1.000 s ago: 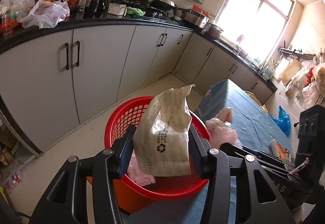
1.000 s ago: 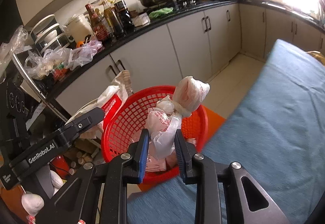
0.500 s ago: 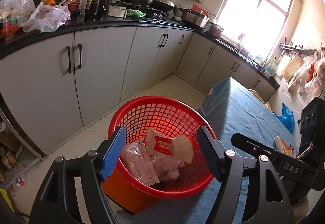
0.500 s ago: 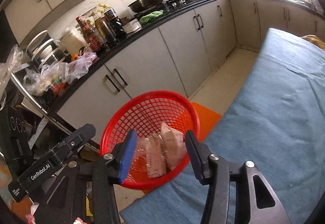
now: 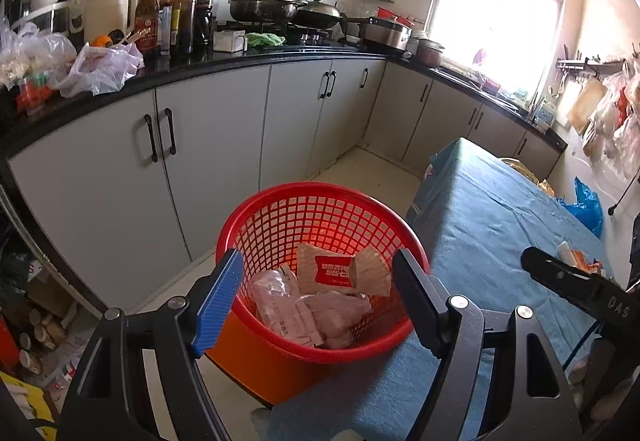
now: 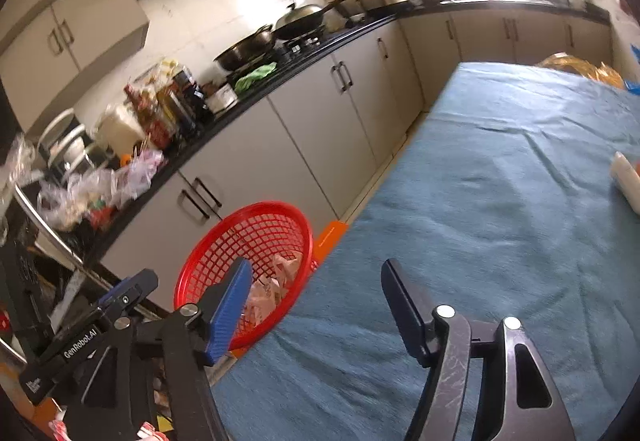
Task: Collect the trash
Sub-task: 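Return both open tools to the table over the remaining items, then grasp the white spray bottle with the left tool while the right tool grasps the white-green medicine box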
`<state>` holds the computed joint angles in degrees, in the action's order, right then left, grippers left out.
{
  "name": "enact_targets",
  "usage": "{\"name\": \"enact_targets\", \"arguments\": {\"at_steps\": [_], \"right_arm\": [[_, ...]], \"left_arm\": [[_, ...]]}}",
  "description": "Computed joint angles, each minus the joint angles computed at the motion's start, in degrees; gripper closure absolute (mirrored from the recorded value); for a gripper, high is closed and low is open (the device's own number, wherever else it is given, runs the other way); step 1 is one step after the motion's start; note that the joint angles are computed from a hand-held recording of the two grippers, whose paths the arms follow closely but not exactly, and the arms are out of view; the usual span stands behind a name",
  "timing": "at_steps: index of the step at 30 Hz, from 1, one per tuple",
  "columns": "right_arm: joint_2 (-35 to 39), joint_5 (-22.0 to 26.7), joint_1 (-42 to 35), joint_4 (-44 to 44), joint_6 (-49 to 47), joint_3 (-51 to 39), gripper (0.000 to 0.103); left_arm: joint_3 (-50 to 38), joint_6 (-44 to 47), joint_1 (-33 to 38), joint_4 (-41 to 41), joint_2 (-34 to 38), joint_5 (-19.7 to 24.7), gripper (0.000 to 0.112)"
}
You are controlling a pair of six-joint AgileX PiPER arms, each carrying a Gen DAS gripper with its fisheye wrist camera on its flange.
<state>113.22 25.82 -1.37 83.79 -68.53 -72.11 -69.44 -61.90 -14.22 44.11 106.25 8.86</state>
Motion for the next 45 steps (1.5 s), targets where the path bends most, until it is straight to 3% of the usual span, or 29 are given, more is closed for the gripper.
{"name": "enact_targets", "arguments": {"at_steps": [3,12,23,29,35,41,43,45], "right_arm": [[-0.8,4.2,-2.9,-1.0,0.9,1.7,0.031],[-6.2,7.8,-10.6,4.2,-7.0,10.9,0.031],[-7.5,14.7,-24.5,5.5,-12.1,17.1,0.031],[-5.9,16.9,-34.8,2.9,-11.7,17.8,0.031],[-2.8,19.0,-44.3,0.2,-9.6,16.1,0.030],[-0.2,17.8,-48.8,-2.8,-4.0,11.2,0.029],[0.5,16.0,-48.4,-5.2,-0.1,7.8,0.023],[2.4,13.6,-47.1,-12.2,8.0,2.1,0.017]], "left_arm": [[0.2,-2.8,-1.9,2.7,-0.5,1.5,0.037],[0.9,-9.0,-9.2,9.7,-3.2,6.5,0.037],[-5.3,-5.6,-18.9,7.8,-0.5,12.1,0.036],[-12.0,3.0,-23.1,0.5,4.1,11.9,0.036],[-22.7,23.9,-25.8,-20.3,11.0,13.1,0.036],[-34.0,37.5,-27.3,-34.2,18.1,17.9,0.036],[-38.2,40.5,-27.6,-37.0,20.5,19.7,0.036],[-46.7,43.9,-27.6,-41.1,25.1,24.2,0.036]]}}
